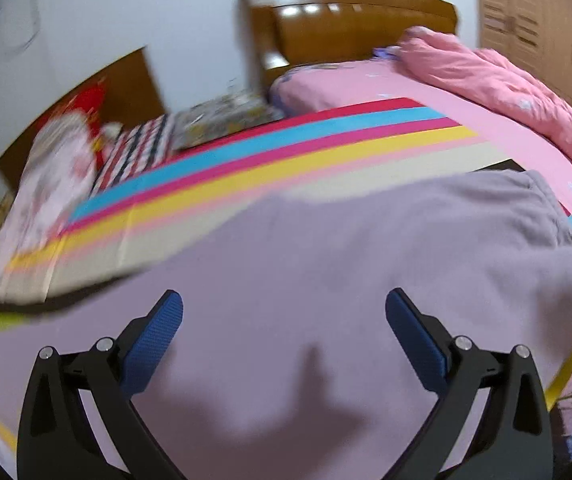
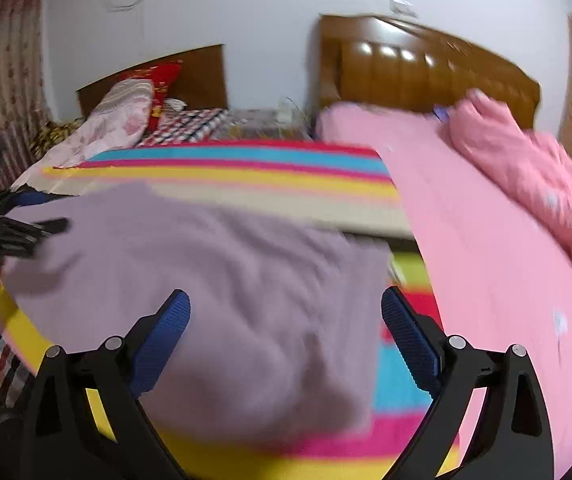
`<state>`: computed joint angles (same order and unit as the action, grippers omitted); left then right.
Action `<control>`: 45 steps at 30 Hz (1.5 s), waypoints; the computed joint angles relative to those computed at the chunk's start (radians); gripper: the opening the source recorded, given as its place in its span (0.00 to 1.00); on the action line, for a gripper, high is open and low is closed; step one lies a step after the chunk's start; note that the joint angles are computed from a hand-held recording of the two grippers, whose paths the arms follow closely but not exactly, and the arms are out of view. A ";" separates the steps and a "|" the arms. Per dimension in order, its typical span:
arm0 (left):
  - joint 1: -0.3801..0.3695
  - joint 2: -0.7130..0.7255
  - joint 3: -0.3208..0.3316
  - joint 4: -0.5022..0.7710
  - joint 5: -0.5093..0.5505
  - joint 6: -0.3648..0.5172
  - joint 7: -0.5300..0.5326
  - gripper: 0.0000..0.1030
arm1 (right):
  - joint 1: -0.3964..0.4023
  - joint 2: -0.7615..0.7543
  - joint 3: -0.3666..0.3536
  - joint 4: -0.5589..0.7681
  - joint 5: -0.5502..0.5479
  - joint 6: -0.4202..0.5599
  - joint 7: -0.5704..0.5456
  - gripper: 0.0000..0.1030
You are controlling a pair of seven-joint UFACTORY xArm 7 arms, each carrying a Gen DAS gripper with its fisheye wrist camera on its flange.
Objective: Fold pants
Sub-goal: 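Grasp the lilac pants leg cuffs with the left gripper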
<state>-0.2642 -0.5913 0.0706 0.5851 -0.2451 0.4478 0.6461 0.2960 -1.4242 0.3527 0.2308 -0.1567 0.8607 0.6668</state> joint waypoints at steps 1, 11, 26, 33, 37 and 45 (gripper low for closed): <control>-0.007 0.043 -0.017 0.021 0.002 -0.002 -0.010 0.98 | -0.014 0.085 -0.007 0.030 -0.026 -0.054 -0.001 0.90; 0.000 0.013 0.283 0.047 -0.466 0.084 0.294 0.99 | -0.069 0.774 0.082 0.394 -0.278 -0.453 0.055 0.92; 0.592 0.870 0.740 0.713 -1.045 0.747 0.217 0.97 | 0.170 2.103 0.278 1.632 -0.590 -0.240 -0.175 0.92; 0.792 1.101 0.639 0.957 -1.188 0.927 0.198 0.97 | 0.273 2.212 0.203 1.785 -0.496 -0.154 -0.221 0.93; 0.868 1.161 0.543 1.037 -1.244 0.962 0.200 0.87 | 0.308 2.215 0.156 1.802 -0.447 -0.150 -0.253 0.96; 1.023 1.296 0.391 1.226 -1.299 0.992 0.114 0.25 | 0.389 2.223 0.017 1.841 -0.307 -0.167 -0.321 0.96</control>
<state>0.7585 0.7048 0.4616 1.8114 -1.5441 1.4399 0.7598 0.6853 0.7986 0.3697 2.0714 -0.4641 0.6937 0.3453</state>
